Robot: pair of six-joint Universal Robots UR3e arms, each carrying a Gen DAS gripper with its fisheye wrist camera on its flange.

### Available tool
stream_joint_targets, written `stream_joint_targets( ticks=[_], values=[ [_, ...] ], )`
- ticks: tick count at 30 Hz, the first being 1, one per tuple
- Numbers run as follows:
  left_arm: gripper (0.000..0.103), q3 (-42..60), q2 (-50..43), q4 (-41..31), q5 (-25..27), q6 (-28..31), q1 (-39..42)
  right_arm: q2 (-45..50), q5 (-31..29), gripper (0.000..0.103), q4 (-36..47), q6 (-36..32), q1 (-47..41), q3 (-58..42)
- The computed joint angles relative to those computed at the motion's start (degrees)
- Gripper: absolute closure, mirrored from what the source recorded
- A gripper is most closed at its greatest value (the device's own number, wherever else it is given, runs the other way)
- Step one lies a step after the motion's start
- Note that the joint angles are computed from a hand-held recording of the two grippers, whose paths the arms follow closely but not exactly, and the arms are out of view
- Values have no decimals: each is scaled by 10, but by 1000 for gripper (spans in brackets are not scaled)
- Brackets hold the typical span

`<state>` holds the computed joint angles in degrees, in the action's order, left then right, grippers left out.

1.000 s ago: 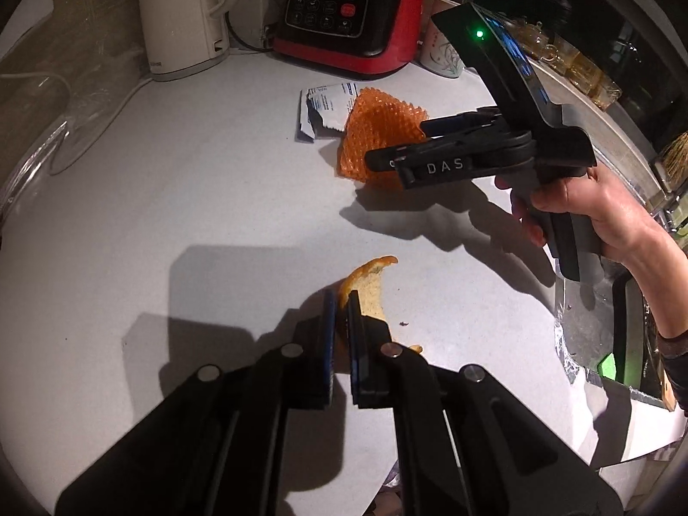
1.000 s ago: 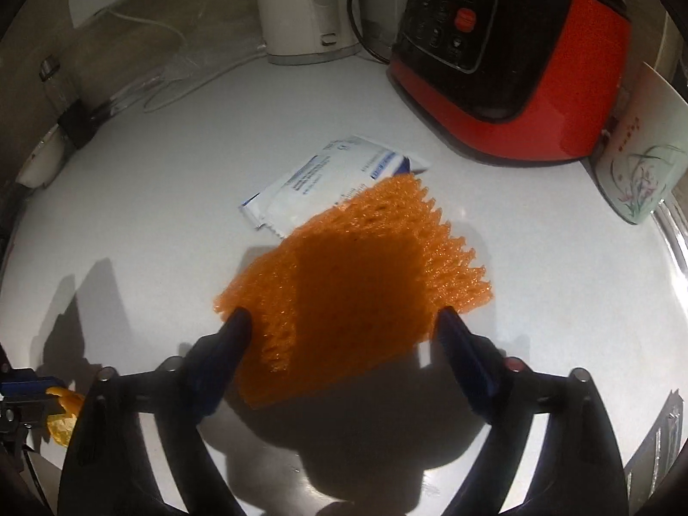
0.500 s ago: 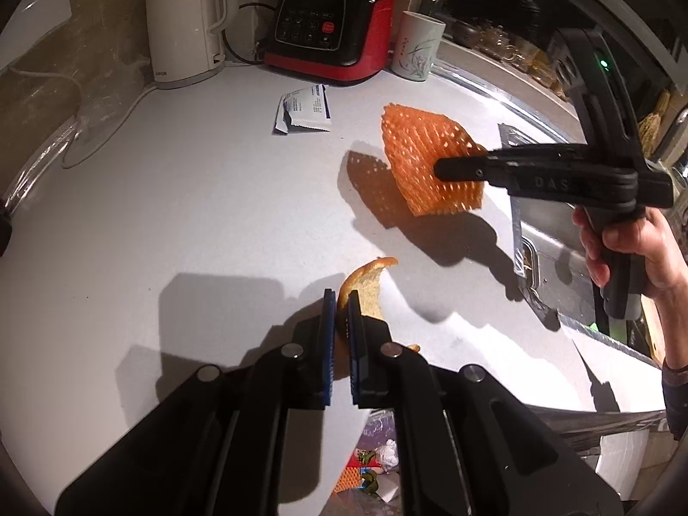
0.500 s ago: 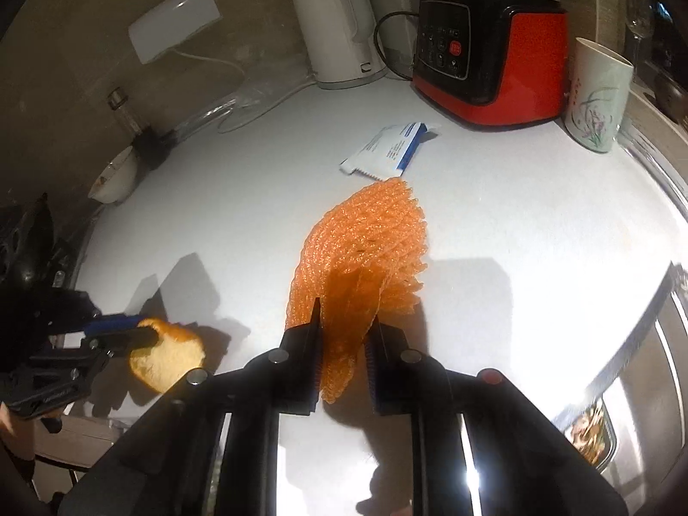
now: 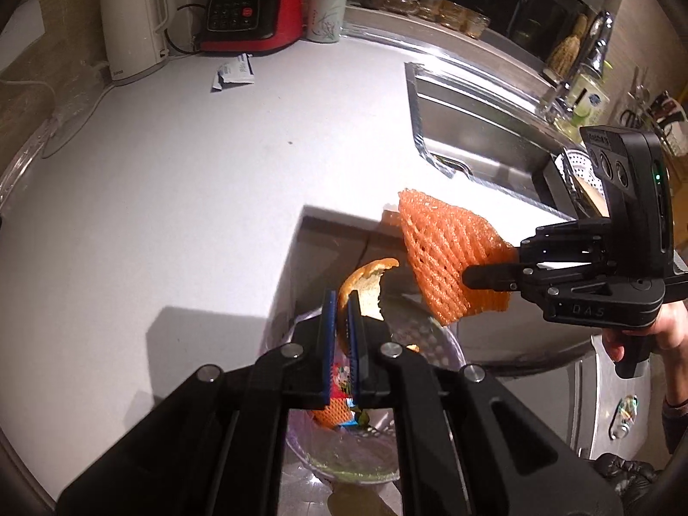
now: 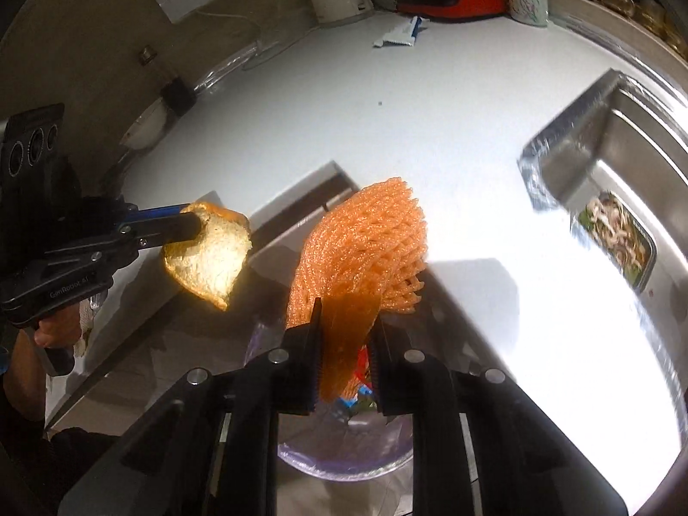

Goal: Collect trash
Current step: 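Carry the bread crust and orange foam net over the trash bin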

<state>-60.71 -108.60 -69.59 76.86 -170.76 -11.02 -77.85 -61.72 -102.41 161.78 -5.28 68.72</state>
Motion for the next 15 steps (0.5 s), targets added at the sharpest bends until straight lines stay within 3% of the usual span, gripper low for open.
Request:
stream_joint_targets(
  ticks=[5,11,14,15],
  values=[
    [98,-121,54,28,-13,33,-14,-114,-19,83,-46,38,2,164],
    [97,-210,31,51,1,58,-39,-196,-39,83,-45,61,-7,247],
    [90,-220,0,51,6,67,-54,-219,-47,83,-40,67,-12,267],
    [77,-219,-10,56,16,63,-62,-223,-51,82,-42,72,-12,272]
  ],
)
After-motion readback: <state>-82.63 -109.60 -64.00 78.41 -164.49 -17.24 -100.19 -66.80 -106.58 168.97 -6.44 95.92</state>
